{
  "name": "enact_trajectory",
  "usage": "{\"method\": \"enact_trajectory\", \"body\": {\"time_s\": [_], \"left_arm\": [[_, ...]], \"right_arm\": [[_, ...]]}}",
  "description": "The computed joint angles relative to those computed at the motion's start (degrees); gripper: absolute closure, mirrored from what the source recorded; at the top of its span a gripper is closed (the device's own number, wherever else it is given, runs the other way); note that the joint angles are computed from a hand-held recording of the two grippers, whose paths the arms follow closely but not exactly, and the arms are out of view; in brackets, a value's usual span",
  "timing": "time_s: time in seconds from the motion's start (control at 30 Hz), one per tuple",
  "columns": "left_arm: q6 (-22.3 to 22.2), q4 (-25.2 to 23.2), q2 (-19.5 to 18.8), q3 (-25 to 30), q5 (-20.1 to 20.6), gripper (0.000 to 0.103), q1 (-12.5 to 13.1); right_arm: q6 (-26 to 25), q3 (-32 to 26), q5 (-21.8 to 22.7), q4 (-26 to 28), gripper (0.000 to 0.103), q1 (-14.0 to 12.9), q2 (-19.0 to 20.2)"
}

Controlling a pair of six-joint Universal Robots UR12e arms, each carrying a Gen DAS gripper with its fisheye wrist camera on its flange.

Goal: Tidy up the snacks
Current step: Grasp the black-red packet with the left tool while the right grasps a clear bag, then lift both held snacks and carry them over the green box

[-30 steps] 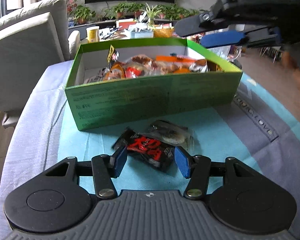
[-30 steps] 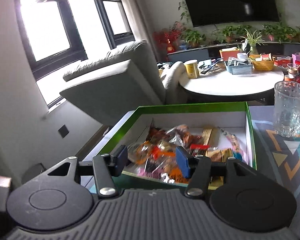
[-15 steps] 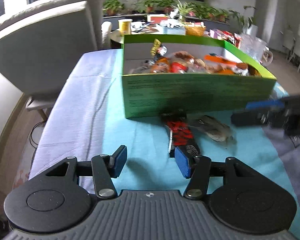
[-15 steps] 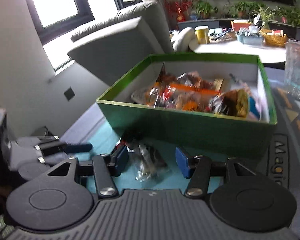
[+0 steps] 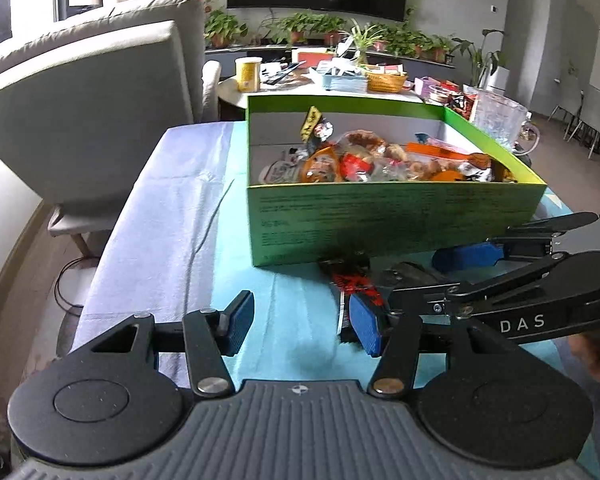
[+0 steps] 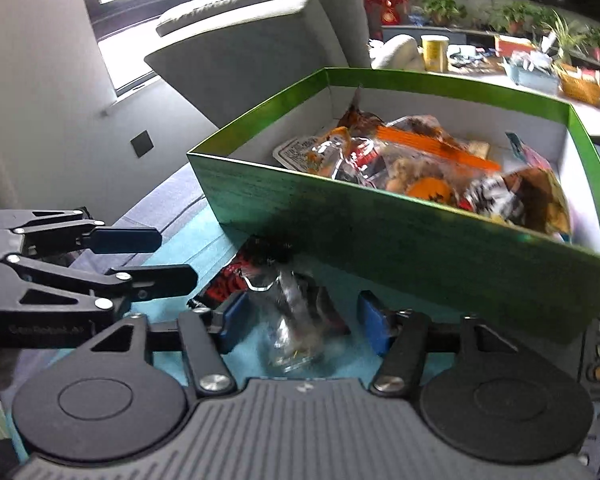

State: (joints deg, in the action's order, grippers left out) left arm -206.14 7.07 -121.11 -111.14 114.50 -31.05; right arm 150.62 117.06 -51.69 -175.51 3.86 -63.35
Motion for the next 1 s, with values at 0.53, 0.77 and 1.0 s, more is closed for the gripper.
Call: {"method": "enact_trajectory", "body": {"time_s": [0.53,0.77,1.0], "left_arm": [[3.9,-3.2,-2.5,4.3,-4.4,0.053,-0.1],[3.2,-3.5,-2.3,4.3,-3.3,0.079,-0.4],[6.4,0.4,-0.3,3.6,0.3,0.079,-1.6]], "right_arm": [[2.7,3.4,-5.4,-5.6,0.060,-2.2,-2.3],[5.6,4.7,-0.6,-9.3,0.060,-3.4,-3.1],[11.4,4.2,2.6,-15.4,0.060,-4.0,-2.6]]}}
